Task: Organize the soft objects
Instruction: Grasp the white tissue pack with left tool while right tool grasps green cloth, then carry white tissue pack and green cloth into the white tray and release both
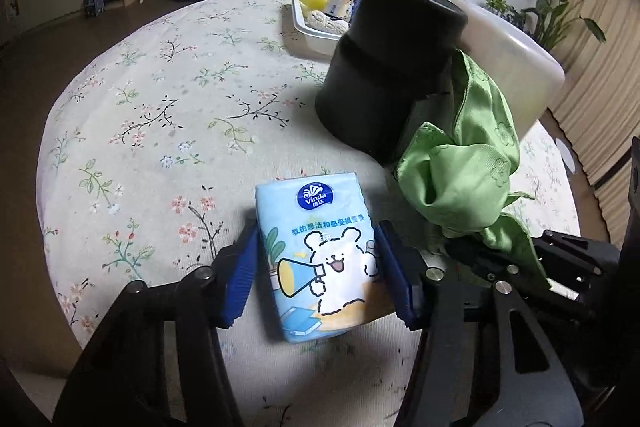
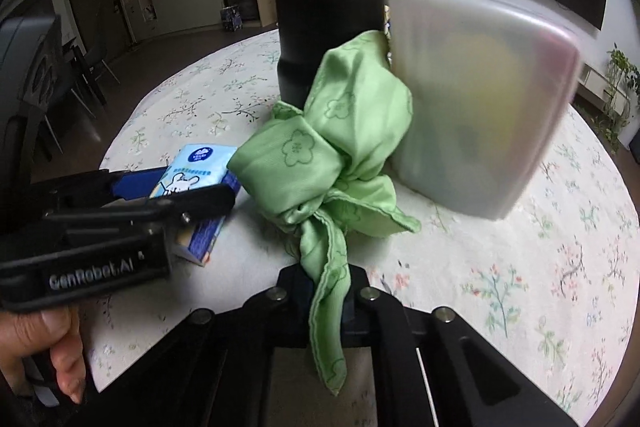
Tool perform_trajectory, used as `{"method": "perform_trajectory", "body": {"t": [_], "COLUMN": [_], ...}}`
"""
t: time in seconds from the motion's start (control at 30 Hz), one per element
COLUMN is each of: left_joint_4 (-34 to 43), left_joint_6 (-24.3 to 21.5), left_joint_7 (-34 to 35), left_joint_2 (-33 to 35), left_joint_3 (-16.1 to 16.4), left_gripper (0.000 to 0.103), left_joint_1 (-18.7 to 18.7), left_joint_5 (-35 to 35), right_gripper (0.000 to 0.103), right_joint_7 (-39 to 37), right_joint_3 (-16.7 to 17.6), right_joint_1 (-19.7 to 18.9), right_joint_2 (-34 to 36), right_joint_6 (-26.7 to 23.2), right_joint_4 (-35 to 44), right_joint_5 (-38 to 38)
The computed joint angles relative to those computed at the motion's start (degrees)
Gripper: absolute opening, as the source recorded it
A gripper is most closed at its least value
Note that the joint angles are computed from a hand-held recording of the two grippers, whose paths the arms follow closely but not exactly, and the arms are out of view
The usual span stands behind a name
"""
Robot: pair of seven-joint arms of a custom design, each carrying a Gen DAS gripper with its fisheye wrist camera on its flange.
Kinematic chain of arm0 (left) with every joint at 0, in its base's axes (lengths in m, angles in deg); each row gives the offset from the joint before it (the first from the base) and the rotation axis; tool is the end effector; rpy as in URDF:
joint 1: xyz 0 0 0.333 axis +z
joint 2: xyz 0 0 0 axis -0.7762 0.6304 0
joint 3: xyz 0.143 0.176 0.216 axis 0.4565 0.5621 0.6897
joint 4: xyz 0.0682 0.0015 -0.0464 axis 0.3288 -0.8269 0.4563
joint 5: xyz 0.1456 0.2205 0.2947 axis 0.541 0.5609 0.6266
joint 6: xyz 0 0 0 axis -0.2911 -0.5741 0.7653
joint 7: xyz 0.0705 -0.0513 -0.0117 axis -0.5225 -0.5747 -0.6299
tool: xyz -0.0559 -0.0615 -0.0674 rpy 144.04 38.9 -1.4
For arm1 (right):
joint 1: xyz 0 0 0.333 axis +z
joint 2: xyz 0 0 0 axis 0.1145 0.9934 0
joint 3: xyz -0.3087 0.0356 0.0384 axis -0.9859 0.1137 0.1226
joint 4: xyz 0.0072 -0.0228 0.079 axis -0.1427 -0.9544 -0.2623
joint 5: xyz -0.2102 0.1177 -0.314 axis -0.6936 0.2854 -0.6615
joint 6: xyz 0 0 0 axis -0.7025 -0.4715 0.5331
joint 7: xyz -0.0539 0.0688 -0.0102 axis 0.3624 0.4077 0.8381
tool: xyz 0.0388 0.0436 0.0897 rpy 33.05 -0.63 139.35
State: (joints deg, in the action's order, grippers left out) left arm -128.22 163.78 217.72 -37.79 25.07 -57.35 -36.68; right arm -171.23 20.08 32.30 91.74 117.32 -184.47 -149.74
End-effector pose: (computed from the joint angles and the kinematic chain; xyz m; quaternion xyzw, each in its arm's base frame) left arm 0.4994 -0.1262 0.2772 -0.4850 0.8109 -0.3206 0.0669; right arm 0.4132 0.3064 0.2751 -0.6474 0.6879 -0.2045 0.2568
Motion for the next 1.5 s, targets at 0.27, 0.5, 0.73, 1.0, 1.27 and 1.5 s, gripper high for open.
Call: {"method": "perform_trajectory", "body": {"t": [0.27,0.5,0.73,1.0,1.27,1.5], "left_joint_4": [-3.05,-6.15,-7.40,-5.38,5.57,18.63], "left_joint_6": [-1.47,-0.50,-2.34,-4.63,-4.48,-3.39], "left_joint_7": [6.42,12.10,12.06,9.24,2.58,-7.50], "left_joint_2": [-3.70,-8.26,-12.99,-14.57,-9.13,-0.07], "left_joint_3": [0.95,1.99,3.80,5.30,5.17,2.27], "left_gripper": [0.053,0.053,0.053,0.053,0.053,0.053], "left_joint_1": [-0.29,-2.10,-2.74,-3.02,-2.26,-1.35], "left_joint_5": [-4.89,-8.45,-8.43,-4.31,4.62,19.33], "right_gripper": [0.006,0.006,0.006,0.006,0.006,0.006], "right_joint_7": [4.58,7.31,4.06,-6.29,-22.71,-35.95], "right_joint_3": [0.87,3.61,5.88,7.22,4.94,2.71], "right_joint_1": [-0.68,-1.26,-2.94,-7.15,-12.51,-19.00], "right_joint_2": [-5.17,-13.83,-23.08,-31.34,-35.57,-29.93], "right_joint_6": [1.31,0.33,0.03,0.67,0.85,3.31], "right_joint_4": [-5.04,-12.14,-18.54,-22.94,-23.33,-17.43], "right_joint_5": [-2.55,-2.25,3.16,11.54,19.56,24.22]}}
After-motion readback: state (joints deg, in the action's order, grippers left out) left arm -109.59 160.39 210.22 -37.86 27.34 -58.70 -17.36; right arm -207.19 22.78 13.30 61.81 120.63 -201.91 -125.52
